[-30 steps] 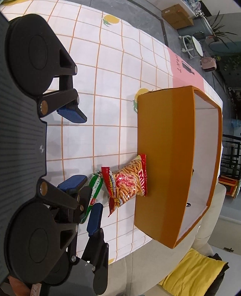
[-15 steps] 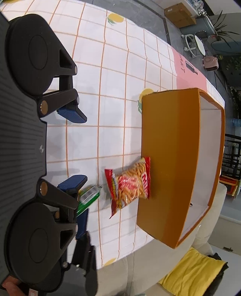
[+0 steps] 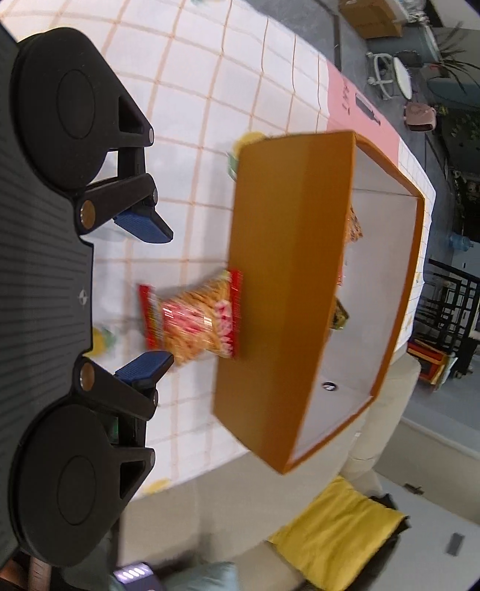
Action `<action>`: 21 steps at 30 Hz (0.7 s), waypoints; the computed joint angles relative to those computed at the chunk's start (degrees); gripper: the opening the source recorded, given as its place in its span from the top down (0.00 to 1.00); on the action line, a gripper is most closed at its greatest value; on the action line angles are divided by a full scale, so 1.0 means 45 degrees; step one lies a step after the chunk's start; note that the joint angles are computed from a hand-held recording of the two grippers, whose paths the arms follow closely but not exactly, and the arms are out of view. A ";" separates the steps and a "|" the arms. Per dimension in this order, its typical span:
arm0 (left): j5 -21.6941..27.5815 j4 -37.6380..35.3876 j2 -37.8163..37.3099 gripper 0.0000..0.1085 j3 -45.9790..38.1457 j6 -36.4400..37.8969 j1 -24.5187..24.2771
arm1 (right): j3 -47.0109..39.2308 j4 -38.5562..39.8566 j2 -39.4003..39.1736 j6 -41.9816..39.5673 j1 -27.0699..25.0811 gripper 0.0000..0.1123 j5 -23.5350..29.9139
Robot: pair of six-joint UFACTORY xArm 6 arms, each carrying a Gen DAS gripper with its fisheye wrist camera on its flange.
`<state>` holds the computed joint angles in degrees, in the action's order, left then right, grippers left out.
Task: Organize snacks
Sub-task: 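Grasp the green sausage stick with right tool while left tool grasps the Mimi bag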
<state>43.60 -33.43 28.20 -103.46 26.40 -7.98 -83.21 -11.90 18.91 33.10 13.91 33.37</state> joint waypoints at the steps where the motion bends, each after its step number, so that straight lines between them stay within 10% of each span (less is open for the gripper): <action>1: 0.0032 -0.0107 0.0319 0.25 -0.0410 -0.0286 -0.0004 | -0.0004 0.0289 0.0052 0.0002 -0.0086 0.82 -0.0185; 21: 0.1463 0.0587 0.3421 0.24 -0.4356 -0.2260 -0.0307 | -0.0367 0.1501 0.0865 -0.1218 -0.0370 0.82 -0.2022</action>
<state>50.18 -30.79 43.59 -123.06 16.22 -9.36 -84.87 -5.15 22.80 27.62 12.24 24.27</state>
